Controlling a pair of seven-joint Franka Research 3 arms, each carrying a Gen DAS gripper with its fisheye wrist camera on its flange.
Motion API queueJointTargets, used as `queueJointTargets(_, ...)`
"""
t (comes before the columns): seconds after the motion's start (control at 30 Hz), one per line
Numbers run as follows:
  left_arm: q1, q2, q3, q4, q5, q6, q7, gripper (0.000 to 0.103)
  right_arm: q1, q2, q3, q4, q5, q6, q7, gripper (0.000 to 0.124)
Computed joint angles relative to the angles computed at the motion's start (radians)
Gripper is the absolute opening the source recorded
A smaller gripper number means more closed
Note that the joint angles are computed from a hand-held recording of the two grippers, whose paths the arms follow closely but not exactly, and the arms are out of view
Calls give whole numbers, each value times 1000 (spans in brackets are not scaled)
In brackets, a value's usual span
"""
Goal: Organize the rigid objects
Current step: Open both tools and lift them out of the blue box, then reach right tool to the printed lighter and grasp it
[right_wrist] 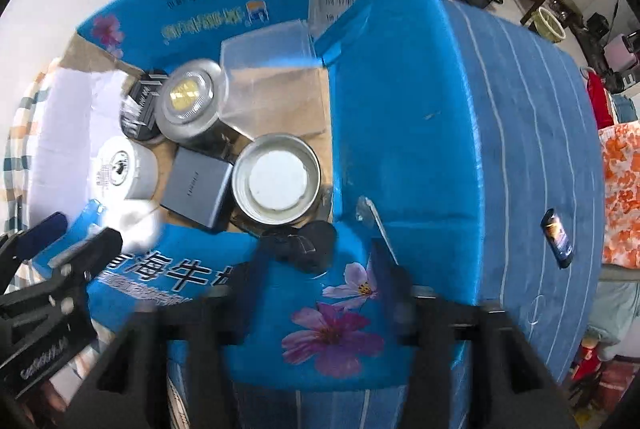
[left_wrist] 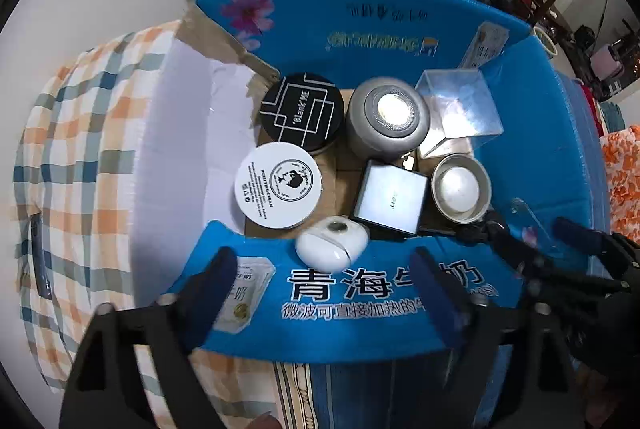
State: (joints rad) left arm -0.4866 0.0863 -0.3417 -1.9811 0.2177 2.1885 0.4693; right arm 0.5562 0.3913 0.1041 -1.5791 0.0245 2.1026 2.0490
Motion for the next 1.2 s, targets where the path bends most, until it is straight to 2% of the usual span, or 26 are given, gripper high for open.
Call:
queueJointTargets(0.23,-5,-64,-6,22,33,-83,-25,90,-1,-98,11,-46,-17,-1,-36,91)
queueJointTargets(0.5,-24,-190,-36,66,49,-192,-80,90,-34,-308,37,-120,-8,-6,-65,91)
queueJointTargets(0.53,-25,-203,-37,66,47,-185,-82,90,-41,-336,40,-132,3,0,-70,91)
queueJointTargets(0.73,-40,-197,-67,143,101,-249,-106,90,-75,-433,55,-147,61,-32,-89,91)
queueJointTargets(0.87,-59,-138,-77,221,150,-278,-105,90,-97,-476,56,-169,90,-32,-101,91)
queueJointTargets(1.0,-89,-29,-72,324,187,-285,-87,90,-131,-488,46,-202,92,-38,-91,91)
queueJointTargets(1.2,-182,247,-20,561,270,-274,-102,90,-224,-475,-3,-290,-17,-59,-72,91)
